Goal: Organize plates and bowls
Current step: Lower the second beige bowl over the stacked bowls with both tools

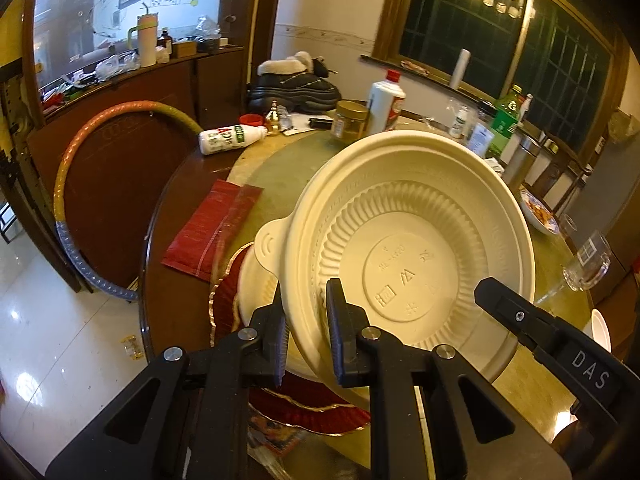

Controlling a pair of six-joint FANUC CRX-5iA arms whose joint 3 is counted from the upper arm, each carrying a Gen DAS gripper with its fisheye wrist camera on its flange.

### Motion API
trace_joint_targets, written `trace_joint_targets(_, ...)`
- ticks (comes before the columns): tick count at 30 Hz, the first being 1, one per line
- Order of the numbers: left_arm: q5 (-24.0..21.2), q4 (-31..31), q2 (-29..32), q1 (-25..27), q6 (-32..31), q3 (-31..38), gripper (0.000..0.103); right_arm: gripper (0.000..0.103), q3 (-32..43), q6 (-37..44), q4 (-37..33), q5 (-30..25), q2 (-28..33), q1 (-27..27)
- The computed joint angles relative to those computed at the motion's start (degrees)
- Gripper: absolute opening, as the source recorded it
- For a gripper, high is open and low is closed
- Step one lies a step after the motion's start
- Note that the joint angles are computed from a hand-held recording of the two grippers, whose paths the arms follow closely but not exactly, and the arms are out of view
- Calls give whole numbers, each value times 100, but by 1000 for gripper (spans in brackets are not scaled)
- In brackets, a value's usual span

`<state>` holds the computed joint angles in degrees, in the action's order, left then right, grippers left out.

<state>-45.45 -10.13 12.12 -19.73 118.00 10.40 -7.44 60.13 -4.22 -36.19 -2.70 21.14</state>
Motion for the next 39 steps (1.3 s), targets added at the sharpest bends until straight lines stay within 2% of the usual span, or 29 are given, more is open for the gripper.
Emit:
trace_joint_targets(20,-238,-29,248,158,9,202,15,10,661,458,-429,-364,679,-32)
trace_joint_targets(39,-371,-20,416,185,-21,315,15,11,883,566,-549,-573,968,-74)
